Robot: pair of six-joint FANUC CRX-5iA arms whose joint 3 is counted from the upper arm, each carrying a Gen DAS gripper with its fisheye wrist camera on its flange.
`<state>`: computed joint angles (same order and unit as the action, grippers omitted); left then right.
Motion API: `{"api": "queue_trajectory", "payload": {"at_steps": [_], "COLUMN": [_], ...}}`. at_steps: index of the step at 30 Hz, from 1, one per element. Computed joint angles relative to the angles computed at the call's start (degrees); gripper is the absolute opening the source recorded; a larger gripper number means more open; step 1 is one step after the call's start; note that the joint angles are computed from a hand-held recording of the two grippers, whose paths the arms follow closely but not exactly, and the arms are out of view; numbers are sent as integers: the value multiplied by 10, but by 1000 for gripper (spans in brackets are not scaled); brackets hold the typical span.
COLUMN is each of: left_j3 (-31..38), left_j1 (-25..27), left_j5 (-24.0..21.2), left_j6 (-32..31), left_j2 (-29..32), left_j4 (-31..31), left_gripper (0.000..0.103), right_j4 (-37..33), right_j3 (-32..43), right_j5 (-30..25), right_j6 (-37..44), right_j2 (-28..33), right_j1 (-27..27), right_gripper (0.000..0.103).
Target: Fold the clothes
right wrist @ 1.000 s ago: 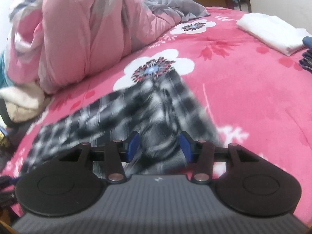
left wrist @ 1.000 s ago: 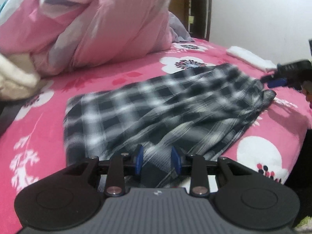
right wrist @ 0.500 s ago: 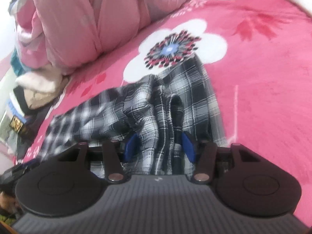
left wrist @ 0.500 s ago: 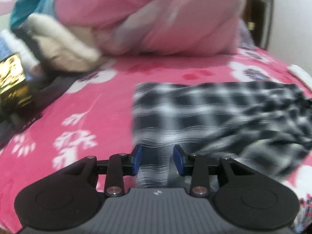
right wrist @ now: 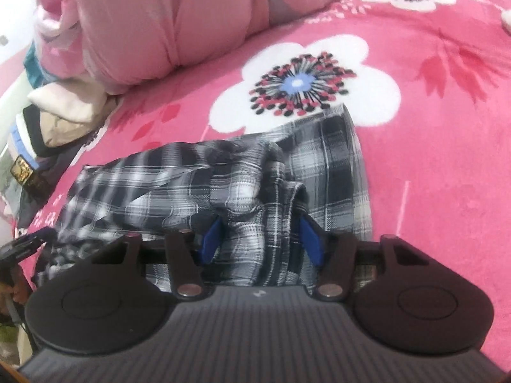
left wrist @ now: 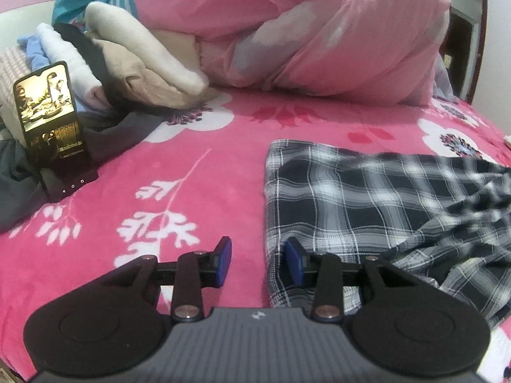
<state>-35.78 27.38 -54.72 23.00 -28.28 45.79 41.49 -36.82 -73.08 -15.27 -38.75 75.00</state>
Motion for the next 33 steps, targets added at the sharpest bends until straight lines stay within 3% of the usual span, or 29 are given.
{"api": "queue_trajectory", "payload": {"at_steps": [4, 7, 19, 24, 27, 33], "left_j3": [-8, -3, 4, 3, 6, 4], "left_j1": [10, 12, -15, -27, -22, 6], "left_j5": [3, 0, -5, 1, -9, -27], "left_j6": [-13, -1, -11, -12, -15, -34], "left_j2": [-8, -3, 15, 20, 24, 10], "left_j4": [21, 14, 8, 1, 5, 40], "left_gripper": [40, 39, 39, 41, 44, 47], "right_j4": [42, 78, 141, 98, 103, 135], "right_j3": [-22, -32, -26, -46, -69, 0], "right_j5": [-15, -40, -155, -137, -143, -326], "right_j6": [-46, -89, -123, -141, -195, -240], "right_j2": [-6, -9, -23, -36, -53, 14], "right_j1": [30, 58, 130, 109, 124, 243], "right_gripper": [17, 12, 11, 12, 18, 25]}}
